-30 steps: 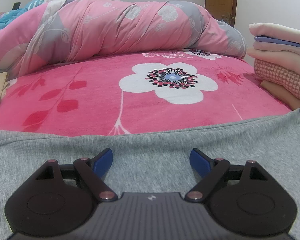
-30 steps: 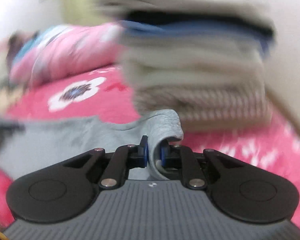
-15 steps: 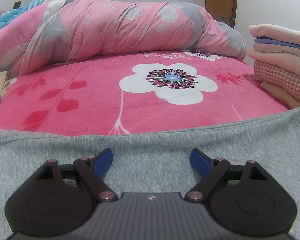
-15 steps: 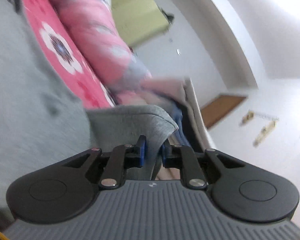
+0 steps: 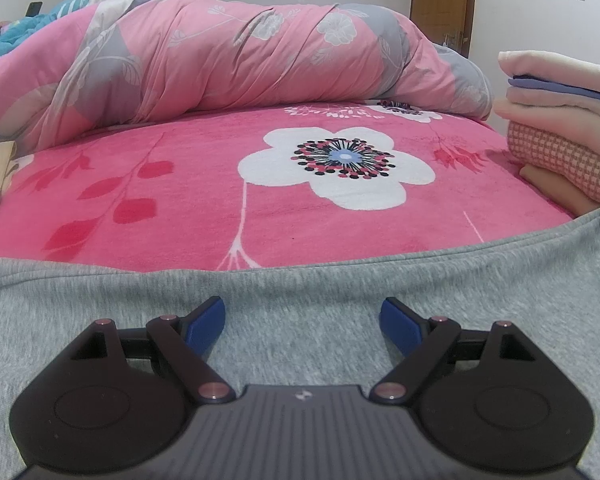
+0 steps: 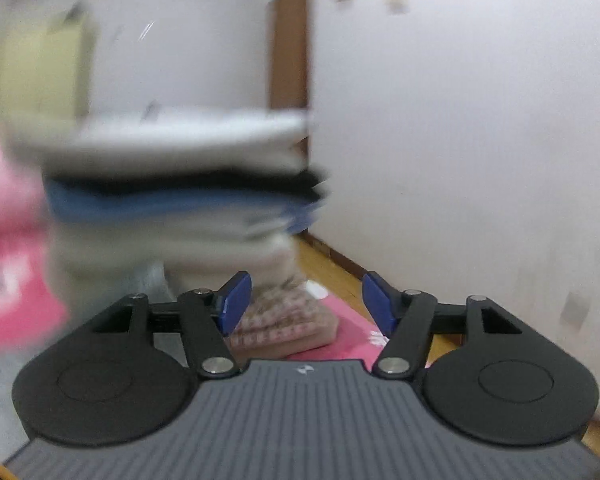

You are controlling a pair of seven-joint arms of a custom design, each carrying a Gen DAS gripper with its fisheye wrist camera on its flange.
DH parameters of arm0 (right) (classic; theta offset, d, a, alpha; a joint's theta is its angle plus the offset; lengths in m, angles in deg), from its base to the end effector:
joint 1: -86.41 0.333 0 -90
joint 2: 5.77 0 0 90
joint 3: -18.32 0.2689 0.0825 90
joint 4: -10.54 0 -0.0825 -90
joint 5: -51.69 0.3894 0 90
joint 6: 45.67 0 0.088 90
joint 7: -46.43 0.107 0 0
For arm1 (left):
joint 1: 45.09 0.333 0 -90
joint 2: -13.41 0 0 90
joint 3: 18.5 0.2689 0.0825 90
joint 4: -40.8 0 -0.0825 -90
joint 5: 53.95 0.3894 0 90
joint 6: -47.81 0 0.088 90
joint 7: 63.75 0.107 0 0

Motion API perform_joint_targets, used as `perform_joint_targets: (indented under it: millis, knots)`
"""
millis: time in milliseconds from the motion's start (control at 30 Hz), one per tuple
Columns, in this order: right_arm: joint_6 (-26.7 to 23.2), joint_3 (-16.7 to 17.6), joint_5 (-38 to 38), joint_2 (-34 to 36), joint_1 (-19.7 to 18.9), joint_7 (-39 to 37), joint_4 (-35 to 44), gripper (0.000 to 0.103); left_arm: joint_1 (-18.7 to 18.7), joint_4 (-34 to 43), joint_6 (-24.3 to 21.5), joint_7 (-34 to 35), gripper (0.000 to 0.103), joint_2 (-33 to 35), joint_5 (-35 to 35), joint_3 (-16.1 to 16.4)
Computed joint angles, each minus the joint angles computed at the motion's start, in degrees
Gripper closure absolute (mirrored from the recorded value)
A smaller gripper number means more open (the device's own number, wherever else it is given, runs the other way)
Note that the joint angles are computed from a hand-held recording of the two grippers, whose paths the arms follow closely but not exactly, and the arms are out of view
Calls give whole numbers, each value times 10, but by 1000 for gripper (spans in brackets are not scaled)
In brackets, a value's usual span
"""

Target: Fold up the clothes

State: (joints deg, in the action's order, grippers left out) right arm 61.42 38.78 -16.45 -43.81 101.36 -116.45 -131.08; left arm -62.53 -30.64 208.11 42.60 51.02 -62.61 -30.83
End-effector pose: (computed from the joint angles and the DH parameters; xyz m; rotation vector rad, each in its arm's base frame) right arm 0.3646 0.1872 0.5278 -0.6811 2.0123 -1.5541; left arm 0.6874 -0.3283 0.4543 -1.1972 2.2145 -1.1383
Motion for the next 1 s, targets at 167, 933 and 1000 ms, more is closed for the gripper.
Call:
perform_joint_targets:
  millis: [167,933,1000]
  knots:
    - [19,35,87,-116,76,155,-76,41,0,0,0,-1,16,0,0,0]
    - [387,65,27,-27,42,618,-116,82,3,-1,3,2,16,1,-4,-3]
    - [396,62,29,-17,41,611,-109,80,3,-1,3,3,16,1,-5,-4]
